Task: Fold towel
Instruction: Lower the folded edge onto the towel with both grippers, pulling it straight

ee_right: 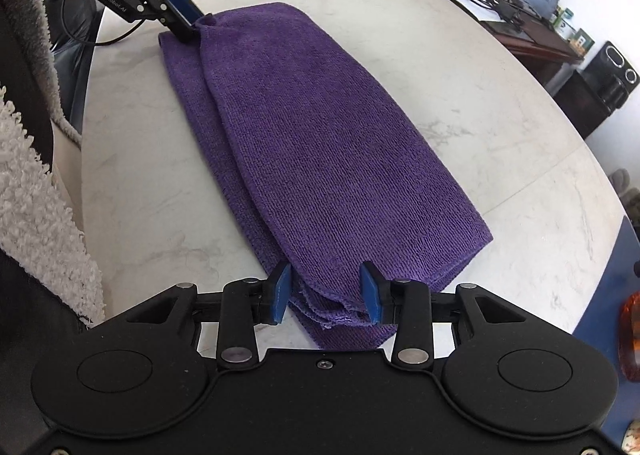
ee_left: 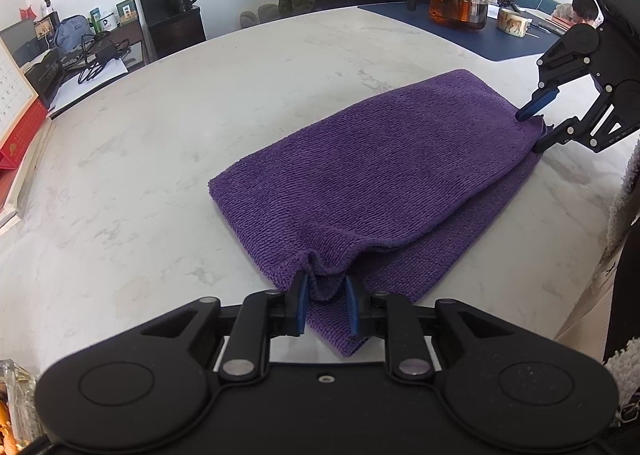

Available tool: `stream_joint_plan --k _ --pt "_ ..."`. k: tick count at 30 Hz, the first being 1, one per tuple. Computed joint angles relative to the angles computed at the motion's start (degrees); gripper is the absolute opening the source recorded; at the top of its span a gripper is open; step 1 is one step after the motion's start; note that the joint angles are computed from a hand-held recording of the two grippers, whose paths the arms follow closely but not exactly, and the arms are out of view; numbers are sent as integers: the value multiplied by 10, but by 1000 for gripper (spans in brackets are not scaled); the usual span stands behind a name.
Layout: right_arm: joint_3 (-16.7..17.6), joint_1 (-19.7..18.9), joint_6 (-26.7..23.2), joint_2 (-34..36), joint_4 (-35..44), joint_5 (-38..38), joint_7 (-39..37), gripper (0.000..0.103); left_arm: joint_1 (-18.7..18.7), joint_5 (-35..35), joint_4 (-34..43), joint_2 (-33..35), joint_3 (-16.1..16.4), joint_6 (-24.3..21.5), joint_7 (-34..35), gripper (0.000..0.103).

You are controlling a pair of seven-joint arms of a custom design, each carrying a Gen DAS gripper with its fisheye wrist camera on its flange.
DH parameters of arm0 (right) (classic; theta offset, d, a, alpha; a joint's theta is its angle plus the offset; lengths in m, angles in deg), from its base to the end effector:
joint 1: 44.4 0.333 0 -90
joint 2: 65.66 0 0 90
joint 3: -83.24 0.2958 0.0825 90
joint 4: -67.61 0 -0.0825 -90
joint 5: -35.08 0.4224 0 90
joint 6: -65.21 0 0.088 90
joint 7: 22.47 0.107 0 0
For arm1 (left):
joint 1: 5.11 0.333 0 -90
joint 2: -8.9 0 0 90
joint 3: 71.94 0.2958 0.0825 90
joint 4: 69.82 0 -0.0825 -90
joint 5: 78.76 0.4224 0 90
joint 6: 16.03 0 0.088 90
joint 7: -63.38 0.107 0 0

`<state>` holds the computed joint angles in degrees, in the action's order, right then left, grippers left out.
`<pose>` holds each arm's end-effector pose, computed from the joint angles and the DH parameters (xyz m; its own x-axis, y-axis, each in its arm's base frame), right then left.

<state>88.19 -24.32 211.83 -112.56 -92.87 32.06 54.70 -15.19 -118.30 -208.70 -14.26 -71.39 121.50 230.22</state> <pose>0.3569 0.1645 0.4592 0.5687 -0.7904 0.2279 -0.6278 -0.5961 -0.5006 0.4904 -0.0870 0.4633 -0.8644 -0.4963 -0.0807 -0.3505 0.7099 -0.6109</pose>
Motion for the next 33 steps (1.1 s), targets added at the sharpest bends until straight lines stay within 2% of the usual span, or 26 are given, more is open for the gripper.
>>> stream_joint_plan --k 3,5,8,10,15,18,23,33 --pt "-6 3 -8 4 5 3 -11 31 0 -2 1 1 0 0 0 18" --pt "-9 6 -13 8 9 6 -18 23 -1 -4 1 0 1 -2 0 18" --pt "-6 6 -18 11 13 9 -22 6 -1 -8 1 -1 2 -5 1 18" --pt "-5 5 -20 11 16 11 -20 4 -1 -11 1 -1 2 -7 1 18" --pt "-6 -2 -9 -4 15 8 -19 3 -1 -18 2 -4 4 -14 1 18" --pt "-8 -5 -10 -19 17 4 -27 3 -1 -30 6 -11 9 -34 -2 18" --pt "-22 3 -34 -45 15 4 -74 3 0 -31 5 -18 7 -54 1 18" --pt "-29 -1 -61 -18 5 9 -144 3 6 -11 4 -17 0 -86 -15 18"
